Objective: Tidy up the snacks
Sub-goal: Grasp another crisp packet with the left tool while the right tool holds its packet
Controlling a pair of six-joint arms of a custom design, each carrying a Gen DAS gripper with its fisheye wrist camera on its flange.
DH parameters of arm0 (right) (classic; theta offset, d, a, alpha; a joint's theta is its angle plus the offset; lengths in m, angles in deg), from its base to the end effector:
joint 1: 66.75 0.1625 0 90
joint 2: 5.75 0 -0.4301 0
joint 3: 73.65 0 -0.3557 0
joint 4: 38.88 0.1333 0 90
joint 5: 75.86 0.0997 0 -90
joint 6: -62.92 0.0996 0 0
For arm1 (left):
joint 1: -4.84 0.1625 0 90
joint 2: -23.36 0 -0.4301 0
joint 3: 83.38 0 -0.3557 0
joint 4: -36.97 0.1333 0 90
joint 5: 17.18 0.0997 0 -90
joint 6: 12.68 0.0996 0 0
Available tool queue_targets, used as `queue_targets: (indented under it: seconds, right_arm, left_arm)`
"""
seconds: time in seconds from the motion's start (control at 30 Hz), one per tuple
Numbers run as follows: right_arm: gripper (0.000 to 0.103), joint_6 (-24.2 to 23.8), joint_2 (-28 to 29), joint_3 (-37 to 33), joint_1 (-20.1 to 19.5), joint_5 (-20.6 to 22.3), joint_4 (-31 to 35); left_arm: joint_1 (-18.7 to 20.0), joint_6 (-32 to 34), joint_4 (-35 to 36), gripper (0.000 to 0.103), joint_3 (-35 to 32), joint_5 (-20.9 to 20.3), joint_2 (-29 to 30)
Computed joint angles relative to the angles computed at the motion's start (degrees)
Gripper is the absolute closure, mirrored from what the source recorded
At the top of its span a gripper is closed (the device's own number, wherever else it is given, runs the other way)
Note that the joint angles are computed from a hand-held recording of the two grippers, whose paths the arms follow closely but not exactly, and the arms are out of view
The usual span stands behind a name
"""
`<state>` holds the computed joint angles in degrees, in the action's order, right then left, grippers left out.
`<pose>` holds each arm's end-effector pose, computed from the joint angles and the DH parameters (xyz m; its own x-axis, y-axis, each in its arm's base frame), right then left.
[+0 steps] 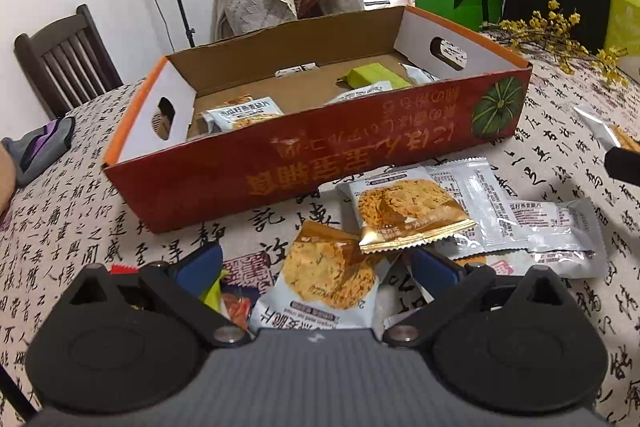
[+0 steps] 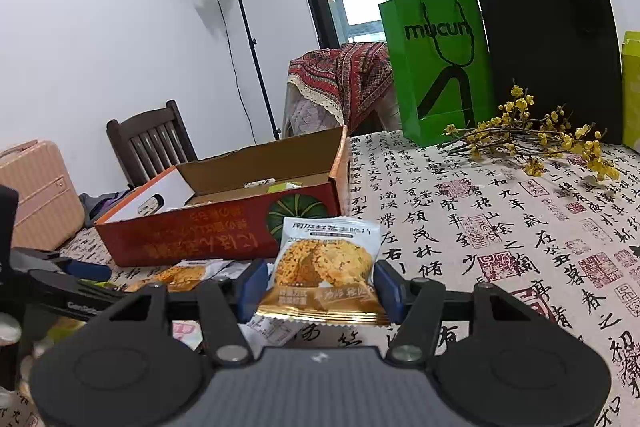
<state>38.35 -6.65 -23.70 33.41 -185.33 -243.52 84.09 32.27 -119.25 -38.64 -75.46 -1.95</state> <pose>0.2379 -0.7598 -0.0474 -0.8624 -0.0487 0.5039 -0.4744 0.4250 -0.7709 0.0231 -0.8739 0.2427 -0.5518 0.3211 -0.7697 0.7313 0.6299 -0.2615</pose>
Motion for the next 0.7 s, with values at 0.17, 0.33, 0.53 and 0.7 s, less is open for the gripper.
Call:
queue_targets:
  seconds: [0.17,0.33,0.53,0.7]
  right_arm:
    - [0.045,-0.2,0.0,0.2,0.0,0.2,-0.3]
    - [0.045,-0.2,0.0,0.2,0.0,0.1,-0.4]
    - [0.046,-0.1,0.0,0.2,-0.1,0.2,-0.6]
    - [0.046,-0.4,-0.1,0.5,-0.2,0.6,-0.7]
  left_arm:
    - [0.6,-0.7,2.8,0.003,-2.1,-1.7,0.6]
    - [1.0,-2.2,6.6,0.038,-2.9,-3.7,0.1]
    - [1.0,-4.3,5.1,0.051,0.5,-5.2,-1.6]
    - [1.0,-3.5,-0.8,0.053,7.0,-7.8,-4.8]
